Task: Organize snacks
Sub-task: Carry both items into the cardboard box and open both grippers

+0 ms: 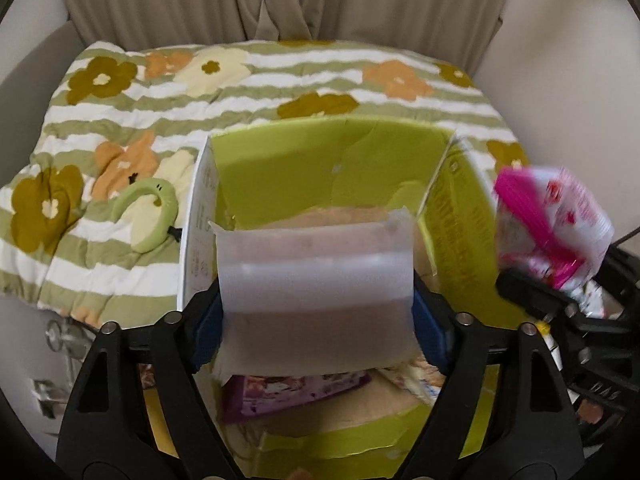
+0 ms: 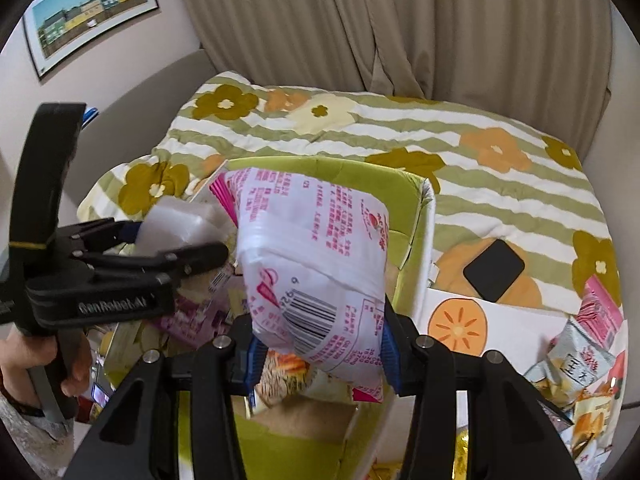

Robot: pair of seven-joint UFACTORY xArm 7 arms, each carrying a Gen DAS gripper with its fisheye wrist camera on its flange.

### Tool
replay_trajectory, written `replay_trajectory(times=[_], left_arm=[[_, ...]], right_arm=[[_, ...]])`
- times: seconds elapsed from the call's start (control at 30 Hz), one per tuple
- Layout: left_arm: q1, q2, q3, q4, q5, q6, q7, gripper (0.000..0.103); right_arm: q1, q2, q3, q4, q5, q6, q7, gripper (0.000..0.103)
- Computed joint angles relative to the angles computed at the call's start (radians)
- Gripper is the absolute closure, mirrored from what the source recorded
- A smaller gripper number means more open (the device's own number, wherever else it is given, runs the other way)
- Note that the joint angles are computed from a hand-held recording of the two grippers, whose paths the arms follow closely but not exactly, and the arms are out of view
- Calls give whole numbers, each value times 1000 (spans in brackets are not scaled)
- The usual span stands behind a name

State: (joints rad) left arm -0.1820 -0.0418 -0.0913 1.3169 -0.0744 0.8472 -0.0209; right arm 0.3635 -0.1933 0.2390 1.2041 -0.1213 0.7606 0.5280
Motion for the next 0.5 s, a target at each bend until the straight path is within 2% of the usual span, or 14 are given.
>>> replay_trajectory(times=[0.03, 0.1, 0.5], left_arm=[[1, -5, 2, -14, 1, -11, 4, 11], [4, -35, 6, -58, -14, -45, 24, 3], [8, -188, 25, -226, -60, -70, 67, 2]], right_arm=[[-2, 10, 4, 9, -9, 4, 11, 60], [-2, 20, 6, 16, -21, 7, 22, 60], [25, 108, 9, 117, -78, 67, 65, 60]])
